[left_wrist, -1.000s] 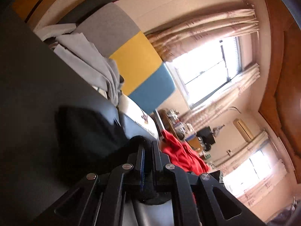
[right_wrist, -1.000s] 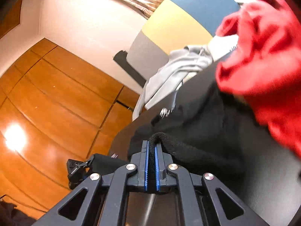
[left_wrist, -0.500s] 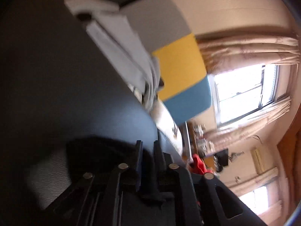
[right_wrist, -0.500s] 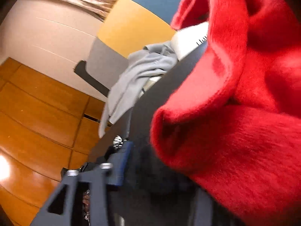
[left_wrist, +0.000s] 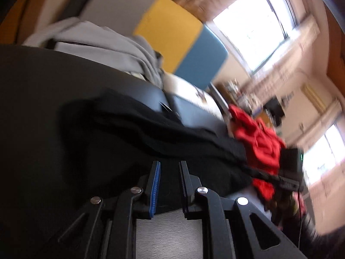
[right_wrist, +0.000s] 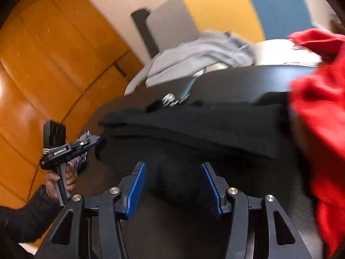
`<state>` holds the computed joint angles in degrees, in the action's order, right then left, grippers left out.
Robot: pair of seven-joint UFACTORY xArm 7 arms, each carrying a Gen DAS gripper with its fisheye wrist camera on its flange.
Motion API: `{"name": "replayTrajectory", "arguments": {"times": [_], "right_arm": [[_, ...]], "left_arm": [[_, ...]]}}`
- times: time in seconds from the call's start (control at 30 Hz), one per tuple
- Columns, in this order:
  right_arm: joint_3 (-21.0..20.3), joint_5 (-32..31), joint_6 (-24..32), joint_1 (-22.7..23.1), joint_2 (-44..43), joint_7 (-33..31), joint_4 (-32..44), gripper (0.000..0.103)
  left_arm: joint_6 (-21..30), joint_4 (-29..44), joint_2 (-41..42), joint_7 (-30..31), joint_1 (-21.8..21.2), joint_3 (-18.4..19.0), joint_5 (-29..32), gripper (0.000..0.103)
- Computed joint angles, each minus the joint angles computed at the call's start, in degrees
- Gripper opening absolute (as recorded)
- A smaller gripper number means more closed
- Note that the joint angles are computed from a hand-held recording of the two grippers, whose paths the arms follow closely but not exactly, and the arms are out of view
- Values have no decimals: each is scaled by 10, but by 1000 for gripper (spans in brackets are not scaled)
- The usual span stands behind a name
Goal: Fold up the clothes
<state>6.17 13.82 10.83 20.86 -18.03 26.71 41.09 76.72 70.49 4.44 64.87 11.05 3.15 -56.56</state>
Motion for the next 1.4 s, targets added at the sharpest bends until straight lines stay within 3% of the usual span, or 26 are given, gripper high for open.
{"name": "replayTrajectory", "arguments": {"times": [0.1, 0.2, 0.4, 0.47, 0.53, 0.6, 0.67, 0.73, 0.83, 0.87, 0.93, 0.97, 1.07, 1.2, 1.33, 1.4], "right_arm": [[-2, -11, 28, -11, 43, -3, 37, 54], [14, -53, 19, -51, 65, 38, 55, 54], [44, -180, -50, -157, 79, 198, 69, 54], [38, -184, -62, -159, 71, 212, 69, 54], [29, -179, -62, -147, 59, 203, 64, 54], [18, -169, -47, -120, 40, 167, 54, 54], [37, -190, -9, -121, 32, 151, 54, 54], [76, -255, 59, -149, 27, 173, 59, 55], [94, -301, 131, -151, 30, 217, 57, 55], [106, -300, 144, -159, 31, 230, 52, 55], [91, -312, 122, -134, 6, 268, 13, 55], [85, -297, 121, -119, -12, 267, -3, 55], [79, -247, 129, -77, -71, 262, -47, 55], [92, -196, 140, -32, -148, 270, -98, 56], [110, -172, 145, -15, -197, 295, -123, 58], [123, -189, 154, -32, -202, 296, -104, 58]], "left_arm": [[-8, -2, -2, -15, -14, -10, 23, 15], [-22, 16, 11, -23, -27, -18, 27, 15], [-87, 90, 65, -93, -45, -43, -30, 16], [-90, 111, 78, -121, -37, -48, -51, 16], [-96, 105, 70, -112, -26, -50, -68, 16], [-103, 80, 49, -82, -18, -46, -70, 16], [-127, 44, 21, -40, -23, -42, -50, 18], [-172, 13, 3, -23, -37, -37, -6, 18], [-223, -38, -20, -18, -54, -33, 70, 18], [-241, -63, -36, 0, -58, -31, 81, 16], [-265, -106, -67, 26, -63, -22, 99, 14], [-265, -120, -81, 31, -62, -19, 107, 13], [-185, -135, -101, 4, -47, 23, 109, 10], [-123, -185, -164, -9, -19, 60, 138, 8], [-78, -207, -221, 7, -11, 92, 152, 9], [-63, -198, -230, 18, -12, 108, 133, 9]]}}
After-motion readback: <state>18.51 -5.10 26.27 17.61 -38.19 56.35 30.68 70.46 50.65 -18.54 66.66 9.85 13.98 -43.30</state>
